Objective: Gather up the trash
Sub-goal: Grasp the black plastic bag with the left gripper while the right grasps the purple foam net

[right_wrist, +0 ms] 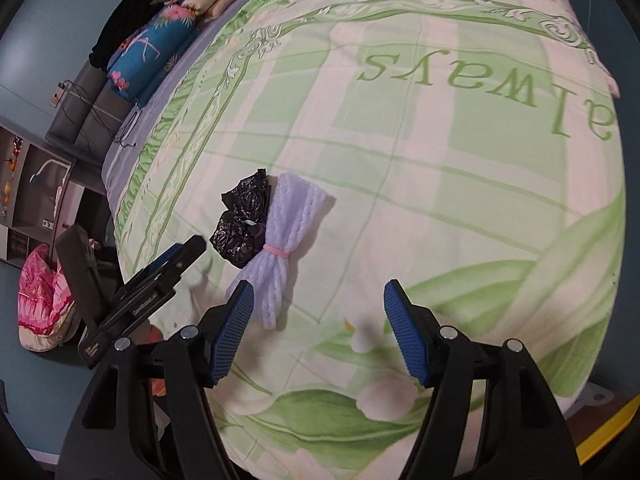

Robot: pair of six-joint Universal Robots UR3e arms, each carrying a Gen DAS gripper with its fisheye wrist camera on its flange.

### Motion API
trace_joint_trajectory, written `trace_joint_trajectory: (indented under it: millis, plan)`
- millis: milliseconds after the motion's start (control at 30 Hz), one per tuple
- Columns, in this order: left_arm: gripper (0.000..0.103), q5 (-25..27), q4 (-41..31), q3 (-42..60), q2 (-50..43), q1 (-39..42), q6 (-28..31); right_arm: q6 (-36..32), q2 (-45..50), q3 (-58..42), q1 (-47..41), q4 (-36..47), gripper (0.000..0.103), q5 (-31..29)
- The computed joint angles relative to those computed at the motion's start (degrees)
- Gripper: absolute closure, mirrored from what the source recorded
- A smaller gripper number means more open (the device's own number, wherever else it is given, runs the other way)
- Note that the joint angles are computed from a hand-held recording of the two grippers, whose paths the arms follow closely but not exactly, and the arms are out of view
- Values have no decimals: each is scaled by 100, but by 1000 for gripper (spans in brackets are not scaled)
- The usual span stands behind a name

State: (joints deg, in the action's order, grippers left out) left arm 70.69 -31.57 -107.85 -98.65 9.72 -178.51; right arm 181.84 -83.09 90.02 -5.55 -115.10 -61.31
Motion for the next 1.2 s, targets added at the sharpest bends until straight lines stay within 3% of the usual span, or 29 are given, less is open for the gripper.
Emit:
trace_joint_trajectory:
  millis: [233, 700, 833, 1033, 1100, 1200]
  plan:
    - [27, 148, -160, 1012, -1146, -214, -152, 63, 619, -439, 309, 54, 39, -17]
    - [52, -305, -243, 1431, -1755, -70, 3, 238, 1776, -1565, 1185, 278, 39, -132]
    - [62, -395, -292, 1481, -1807, -3, 35, 284, 2028, -1875, 1377, 373, 39, -186]
    - [94, -399, -228, 1409, -1872, 161, 48, 421, 2482, -2445, 1666, 494, 40, -448]
    - [100, -493, -264, 1388, -1875, 269, 38, 461, 2623, -2656, 1795, 516, 48, -665]
    - [102, -645, -281, 1370, -1890, 372, 13, 492, 2757, -2848, 1901, 588, 56, -826]
